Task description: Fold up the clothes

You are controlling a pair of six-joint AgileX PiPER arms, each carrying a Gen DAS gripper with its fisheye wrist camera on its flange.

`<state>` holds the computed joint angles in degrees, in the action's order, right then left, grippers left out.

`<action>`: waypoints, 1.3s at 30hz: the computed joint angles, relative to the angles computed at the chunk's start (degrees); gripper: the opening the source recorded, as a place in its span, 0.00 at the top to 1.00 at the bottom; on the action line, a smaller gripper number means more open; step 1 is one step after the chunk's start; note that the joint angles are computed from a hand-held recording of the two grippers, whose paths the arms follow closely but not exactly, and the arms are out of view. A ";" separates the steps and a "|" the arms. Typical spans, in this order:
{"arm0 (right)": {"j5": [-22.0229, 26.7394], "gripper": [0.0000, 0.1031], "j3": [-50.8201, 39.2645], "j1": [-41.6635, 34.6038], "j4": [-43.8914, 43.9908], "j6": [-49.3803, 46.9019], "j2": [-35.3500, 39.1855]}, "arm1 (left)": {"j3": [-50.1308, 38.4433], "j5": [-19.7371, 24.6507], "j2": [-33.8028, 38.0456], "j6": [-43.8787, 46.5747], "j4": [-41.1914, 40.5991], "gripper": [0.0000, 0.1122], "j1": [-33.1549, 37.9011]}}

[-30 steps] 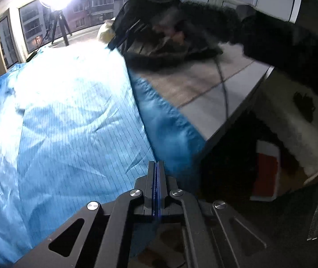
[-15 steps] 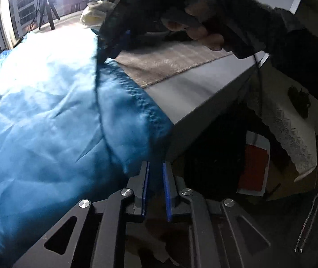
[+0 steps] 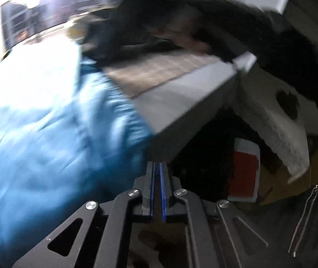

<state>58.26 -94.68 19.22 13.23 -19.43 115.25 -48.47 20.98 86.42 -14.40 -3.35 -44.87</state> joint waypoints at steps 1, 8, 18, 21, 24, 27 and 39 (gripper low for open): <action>-0.13 0.90 0.92 -0.08 0.09 0.23 -0.83 | 1.34 1.06 -1.58 -2.73 2.28 0.96 0.74; -9.32 0.70 26.52 1.37 8.45 -4.90 -19.94 | 7.56 12.54 -17.80 -10.08 15.78 0.95 12.66; -21.28 0.70 40.15 14.40 -4.80 20.21 -25.81 | 7.36 13.54 -16.18 12.04 9.05 0.95 33.34; -20.64 0.72 39.73 17.64 -11.94 26.30 -25.70 | 8.16 11.85 -14.41 12.39 9.21 0.93 32.64; -19.50 0.97 41.00 18.28 -17.55 29.47 -27.31 | 9.05 11.33 -13.31 15.05 6.29 0.93 33.02; -17.40 0.98 42.14 16.95 -18.63 29.72 -29.42 | 10.28 10.59 -13.96 20.69 1.51 0.93 35.02; -8.33 0.63 42.53 4.57 -10.41 22.74 -37.08 | 9.40 14.73 -16.97 31.86 -6.75 0.89 38.10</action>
<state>49.93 -52.15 23.79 2.82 3.30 78.17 -39.07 35.71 69.45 17.46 -10.10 -6.77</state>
